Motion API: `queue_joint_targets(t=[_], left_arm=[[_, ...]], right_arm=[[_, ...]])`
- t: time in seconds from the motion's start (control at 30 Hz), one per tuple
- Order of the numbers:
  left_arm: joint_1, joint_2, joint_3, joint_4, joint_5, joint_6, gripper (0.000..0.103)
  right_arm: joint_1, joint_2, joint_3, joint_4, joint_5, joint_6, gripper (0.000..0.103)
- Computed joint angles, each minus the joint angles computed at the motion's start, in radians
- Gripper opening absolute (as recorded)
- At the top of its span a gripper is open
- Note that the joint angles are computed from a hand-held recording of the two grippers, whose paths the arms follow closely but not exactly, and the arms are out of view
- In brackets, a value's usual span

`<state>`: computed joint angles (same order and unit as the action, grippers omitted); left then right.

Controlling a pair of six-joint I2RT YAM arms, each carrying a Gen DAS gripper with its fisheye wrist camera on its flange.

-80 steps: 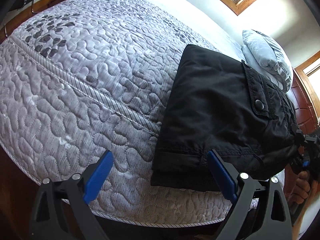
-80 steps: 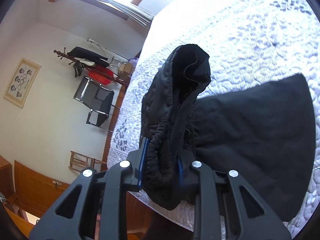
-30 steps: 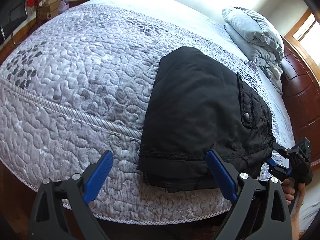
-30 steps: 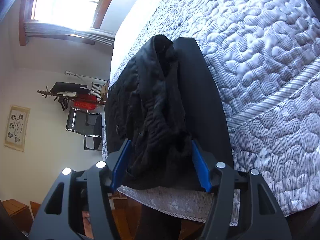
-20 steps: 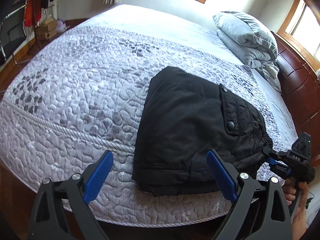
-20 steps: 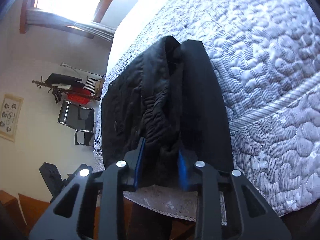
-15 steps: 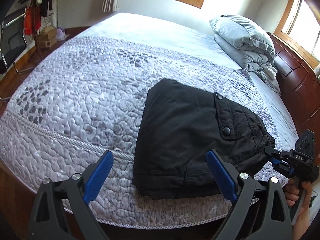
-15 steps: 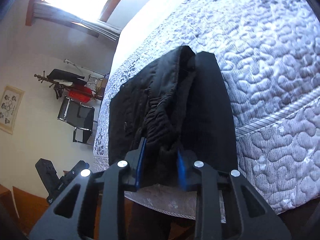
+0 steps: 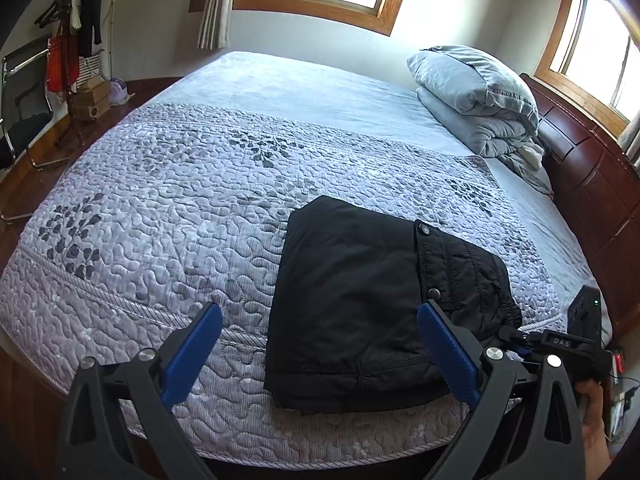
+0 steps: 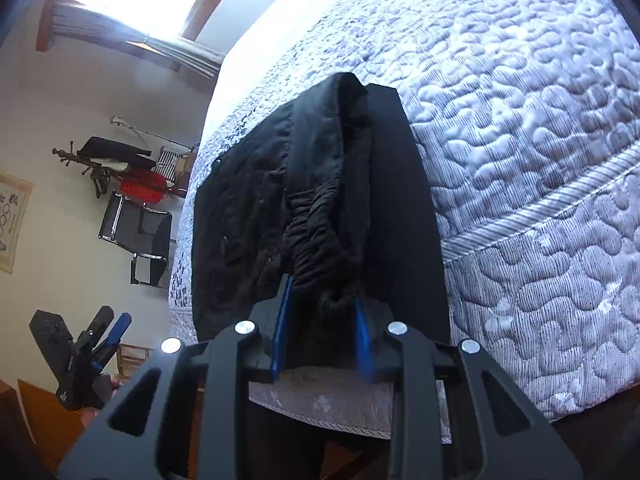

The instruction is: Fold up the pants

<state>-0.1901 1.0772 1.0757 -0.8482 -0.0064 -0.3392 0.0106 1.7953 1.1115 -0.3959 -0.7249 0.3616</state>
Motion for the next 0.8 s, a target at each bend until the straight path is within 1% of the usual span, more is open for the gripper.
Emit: queue_joint_targets(t=[0.1, 0.33, 0.47, 0.6, 0.7, 0.73, 0.8], left_arm=[[-0.003, 0.010, -0.001, 0.001, -0.002, 0.000, 0.099], [0.026, 0.047, -0.045, 0.014, 0.013, 0.004, 0.099], [0.072, 0.075, -0.090, 0.034, 0.047, 0.011, 0.099], [0.125, 0.100, -0.134, 0.043, 0.110, 0.015, 0.099], [0.184, 0.120, -0.152, 0.044, 0.181, 0.032, 0.099], [0.207, 0.125, -0.154, 0.045, 0.212, 0.041, 0.099], [0.276, 0.148, -0.150, 0.032, 0.323, 0.065, 0.099]], right_arm=[[0.007, 0.016, -0.015, 0.025, 0.007, 0.012, 0.027], [0.029, 0.021, -0.023, 0.028, 0.047, -0.001, 0.027], [0.036, 0.036, -0.021, 0.028, 0.055, -0.007, 0.027], [0.041, 0.040, -0.020, 0.024, 0.057, -0.006, 0.028], [0.037, 0.034, -0.021, 0.021, 0.040, -0.004, 0.032], [0.028, 0.034, -0.021, 0.019, 0.027, -0.003, 0.036], [0.014, 0.019, -0.032, 0.021, 0.007, -0.006, 0.038]])
